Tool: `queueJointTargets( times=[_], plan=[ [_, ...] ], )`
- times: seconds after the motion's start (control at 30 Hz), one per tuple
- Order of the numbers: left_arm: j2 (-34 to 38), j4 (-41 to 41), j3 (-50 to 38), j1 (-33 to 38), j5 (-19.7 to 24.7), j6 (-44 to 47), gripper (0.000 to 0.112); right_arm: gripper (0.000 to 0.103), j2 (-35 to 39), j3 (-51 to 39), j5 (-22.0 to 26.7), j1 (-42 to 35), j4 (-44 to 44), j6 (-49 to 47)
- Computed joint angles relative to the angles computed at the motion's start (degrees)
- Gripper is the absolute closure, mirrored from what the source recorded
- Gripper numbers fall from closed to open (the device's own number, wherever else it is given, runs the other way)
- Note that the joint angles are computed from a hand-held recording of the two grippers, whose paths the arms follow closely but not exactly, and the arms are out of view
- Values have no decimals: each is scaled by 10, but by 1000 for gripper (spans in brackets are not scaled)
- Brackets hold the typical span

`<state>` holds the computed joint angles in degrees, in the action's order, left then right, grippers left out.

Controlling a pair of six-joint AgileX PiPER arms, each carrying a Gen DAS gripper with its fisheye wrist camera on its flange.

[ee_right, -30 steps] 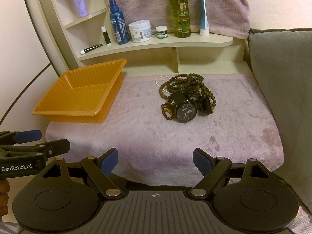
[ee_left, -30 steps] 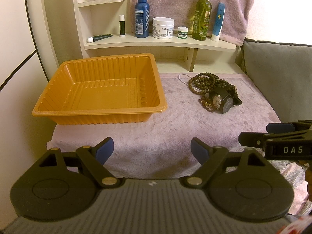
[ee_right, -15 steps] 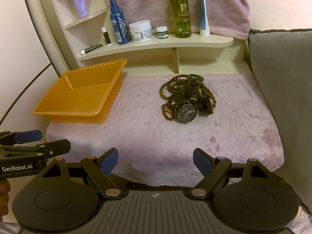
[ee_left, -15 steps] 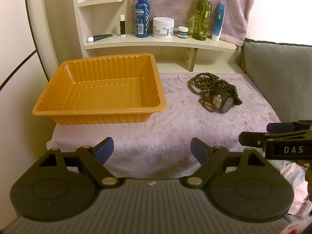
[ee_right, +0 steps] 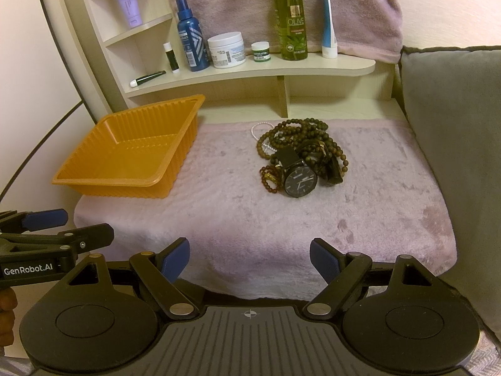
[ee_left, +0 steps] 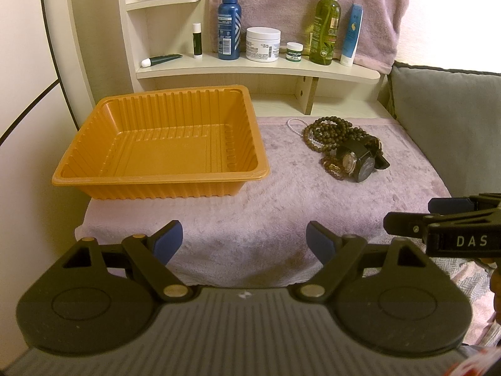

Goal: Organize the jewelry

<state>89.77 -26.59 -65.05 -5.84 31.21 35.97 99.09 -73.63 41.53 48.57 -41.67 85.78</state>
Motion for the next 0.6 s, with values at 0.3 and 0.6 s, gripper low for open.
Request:
queueJointTargets(
  times=[0.3,0.6],
  plan=[
    [0,-1,0,1,0,1,27,19,0,1,-1,0,-1,1],
    [2,-1,1,3,-1,2,27,19,1,1,-2,-1,0,1]
  ],
)
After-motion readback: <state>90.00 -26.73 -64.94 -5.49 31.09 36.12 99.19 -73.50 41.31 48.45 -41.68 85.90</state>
